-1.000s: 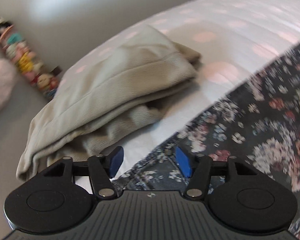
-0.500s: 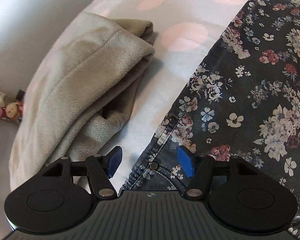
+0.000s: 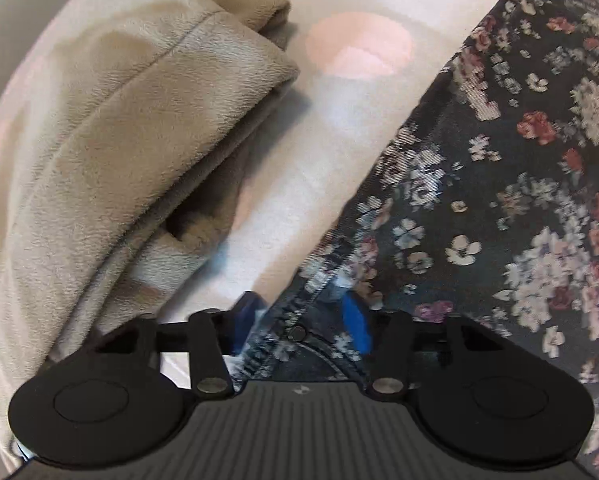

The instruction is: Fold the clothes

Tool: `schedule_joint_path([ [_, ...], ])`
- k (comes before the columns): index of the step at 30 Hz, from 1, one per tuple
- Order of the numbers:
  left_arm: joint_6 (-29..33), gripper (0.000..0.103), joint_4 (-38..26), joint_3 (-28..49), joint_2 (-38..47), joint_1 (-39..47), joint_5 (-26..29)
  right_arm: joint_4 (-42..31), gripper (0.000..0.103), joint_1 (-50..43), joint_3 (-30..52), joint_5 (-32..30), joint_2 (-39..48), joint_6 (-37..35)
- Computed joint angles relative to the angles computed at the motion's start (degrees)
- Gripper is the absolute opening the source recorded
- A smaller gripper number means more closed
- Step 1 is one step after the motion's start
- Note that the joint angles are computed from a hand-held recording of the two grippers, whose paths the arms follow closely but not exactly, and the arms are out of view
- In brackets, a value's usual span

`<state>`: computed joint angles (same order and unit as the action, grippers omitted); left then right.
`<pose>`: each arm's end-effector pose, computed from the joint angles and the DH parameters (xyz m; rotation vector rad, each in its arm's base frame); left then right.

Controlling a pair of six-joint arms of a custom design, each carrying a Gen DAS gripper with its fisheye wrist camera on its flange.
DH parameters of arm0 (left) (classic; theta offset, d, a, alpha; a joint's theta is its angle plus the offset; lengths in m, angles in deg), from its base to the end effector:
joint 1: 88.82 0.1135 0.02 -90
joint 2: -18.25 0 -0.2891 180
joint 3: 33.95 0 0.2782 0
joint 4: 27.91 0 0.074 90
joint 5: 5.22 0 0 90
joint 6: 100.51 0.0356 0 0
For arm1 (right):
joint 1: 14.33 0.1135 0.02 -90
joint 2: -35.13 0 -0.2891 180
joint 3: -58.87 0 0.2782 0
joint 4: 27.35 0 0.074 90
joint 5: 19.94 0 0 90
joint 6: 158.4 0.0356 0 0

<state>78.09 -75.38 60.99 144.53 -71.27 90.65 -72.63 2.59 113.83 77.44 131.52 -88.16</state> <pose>0.4301 0.1322 0.0945 1.7200 2.3837 0.1397 0.2568 0.0733 0.1076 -0.9640 2.9263 -0.2008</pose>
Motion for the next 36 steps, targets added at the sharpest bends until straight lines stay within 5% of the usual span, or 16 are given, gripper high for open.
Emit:
schedule_joint_path([
  [6, 0.3, 0.028, 5.8, -6.4, -3.1, -1.3, -1.8, -0.8, 0.011, 4.2, -2.6, 0.7, -4.3, 5.0],
  [9, 2.2, 0.011, 14.2, -14.0, -7.1, -0.9, -2.0, -1.7, 0.008, 9.2, -4.2, 4.3, -7.8, 9.4],
  [17, 3.4, 0.002, 20.6, -25.8, -17.6, 3.1, 2.3, -15.1, 0.007, 25.0, -2.9, 13.6, -20.0, 26.3],
  [22, 5.2, 0.002, 15.9, -28.5, -25.5, 7.5, 6.4, -28.1, 0.007, 36.3, 1.6, 16.6, -24.7, 38.5],
  [25, 7.5, 0.002, 10.8, -26.8, -28.9, 10.9, 9.4, -32.0, 0.006, 34.1, 3.2, 17.6, -28.6, 35.9],
  [29, 10.2, 0.002, 3.6, -22.4, -31.3, 14.4, 13.1, -36.6, 0.006, 45.3, 1.9, 19.0, -30.3, 48.7],
  [36, 25.2, 0.002, -8.9, -18.2, -32.1, 26.3, 22.4, -47.6, 0.006, 73.8, 7.2, 18.0, -23.4, 79.8],
])
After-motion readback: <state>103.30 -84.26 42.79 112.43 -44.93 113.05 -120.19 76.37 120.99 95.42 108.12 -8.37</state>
